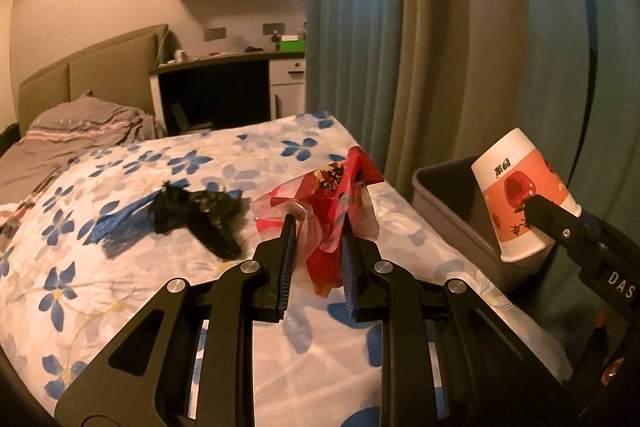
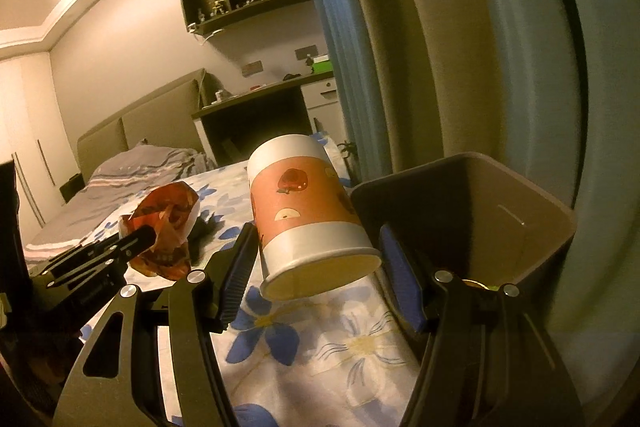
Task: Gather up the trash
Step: 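Carry the red bag in the left tool while the right tool carries the white cup over the bin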
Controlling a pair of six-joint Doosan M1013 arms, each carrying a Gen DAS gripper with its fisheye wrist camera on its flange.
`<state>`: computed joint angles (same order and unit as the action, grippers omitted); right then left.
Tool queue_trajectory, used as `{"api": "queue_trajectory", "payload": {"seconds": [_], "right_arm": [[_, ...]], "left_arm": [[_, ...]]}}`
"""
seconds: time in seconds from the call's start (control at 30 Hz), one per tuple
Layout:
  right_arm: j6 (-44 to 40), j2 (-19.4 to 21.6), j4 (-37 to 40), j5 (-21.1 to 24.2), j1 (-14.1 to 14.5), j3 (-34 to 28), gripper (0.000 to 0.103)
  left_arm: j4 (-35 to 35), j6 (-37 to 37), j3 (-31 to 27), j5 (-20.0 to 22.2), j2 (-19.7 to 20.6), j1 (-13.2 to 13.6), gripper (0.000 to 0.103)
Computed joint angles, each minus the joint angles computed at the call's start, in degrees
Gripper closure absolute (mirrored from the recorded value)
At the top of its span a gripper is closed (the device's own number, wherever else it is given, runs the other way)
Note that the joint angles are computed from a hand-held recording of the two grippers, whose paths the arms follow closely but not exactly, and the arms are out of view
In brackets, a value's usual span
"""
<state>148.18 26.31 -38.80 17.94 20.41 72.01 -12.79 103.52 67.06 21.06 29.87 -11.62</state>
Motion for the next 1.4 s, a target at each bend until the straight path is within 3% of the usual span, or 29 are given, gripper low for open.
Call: {"api": "queue_trajectory", "payload": {"seconds": [0.43,0.77,1.07,1.4], "right_arm": [[9.2,0.2,-8.1,2.2,-1.4,0.1,0.042],[18.1,0.6,-16.7,7.1,-2.3,0.1,0.042],[17.5,1.6,-14.9,9.1,-3.5,-0.5,0.042],[15.5,2.3,-12.6,10.1,-4.1,-1.1,0.042]], "left_arm": [[-6.2,8.1,-4.4,2.5,2.6,-1.9,0.083],[-14.7,18.1,-8.0,4.3,5.1,-3.7,0.083],[-22.3,24.9,-12.4,7.6,8.1,-5.0,0.083],[-22.9,24.5,-17.5,12.7,11.5,-5.4,0.083]]}}
